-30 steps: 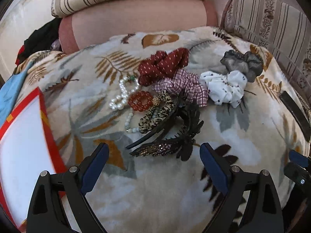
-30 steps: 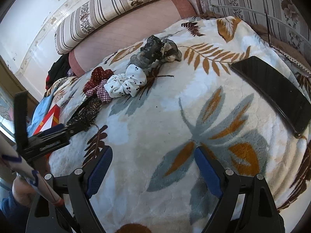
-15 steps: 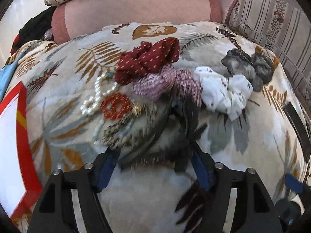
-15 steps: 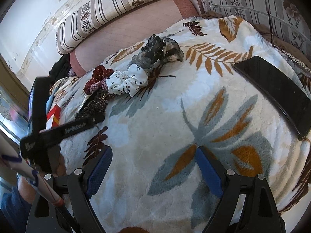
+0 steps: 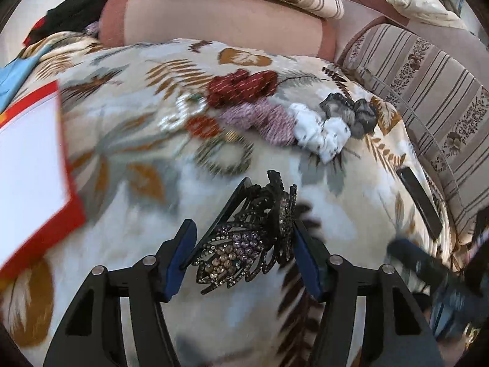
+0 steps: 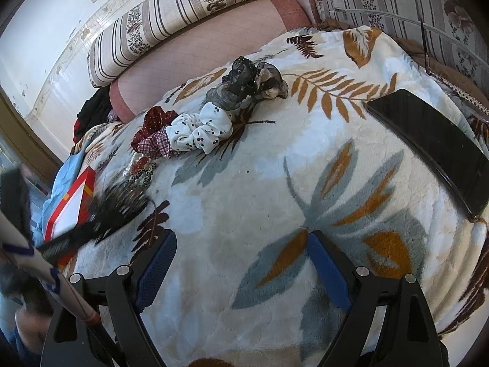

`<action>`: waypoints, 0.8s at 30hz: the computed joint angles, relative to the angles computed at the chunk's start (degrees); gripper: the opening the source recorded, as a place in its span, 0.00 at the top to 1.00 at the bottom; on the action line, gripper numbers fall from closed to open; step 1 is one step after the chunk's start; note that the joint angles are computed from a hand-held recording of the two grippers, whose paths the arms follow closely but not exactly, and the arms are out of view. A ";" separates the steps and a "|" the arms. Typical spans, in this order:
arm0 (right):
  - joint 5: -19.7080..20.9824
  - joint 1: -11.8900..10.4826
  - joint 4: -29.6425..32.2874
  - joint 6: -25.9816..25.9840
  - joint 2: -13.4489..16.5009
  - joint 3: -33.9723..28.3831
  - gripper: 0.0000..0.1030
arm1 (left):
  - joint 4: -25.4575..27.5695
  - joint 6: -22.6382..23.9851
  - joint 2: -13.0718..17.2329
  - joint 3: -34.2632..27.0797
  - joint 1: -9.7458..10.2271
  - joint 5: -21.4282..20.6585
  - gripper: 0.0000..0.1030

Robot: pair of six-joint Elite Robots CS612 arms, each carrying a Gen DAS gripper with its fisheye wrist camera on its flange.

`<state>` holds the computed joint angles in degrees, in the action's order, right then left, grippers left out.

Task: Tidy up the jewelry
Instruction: 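Grasp the black claw hair clips with the left tool, then grasp the white polka-dot scrunchie with the right tool while left holds clips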

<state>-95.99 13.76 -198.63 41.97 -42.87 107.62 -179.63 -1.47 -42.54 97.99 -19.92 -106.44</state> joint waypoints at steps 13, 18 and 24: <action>-1.63 -0.78 2.18 -4.40 0.15 -4.70 0.11 | -0.92 0.54 1.00 -0.05 1.20 -0.30 0.35; 0.25 -2.09 4.34 -2.43 1.99 -8.72 0.11 | -1.81 -1.19 1.87 -1.18 1.33 -1.00 0.31; 2.39 -3.67 9.09 1.28 5.07 -13.94 0.33 | -5.75 -1.78 2.25 -0.19 1.20 -0.23 0.36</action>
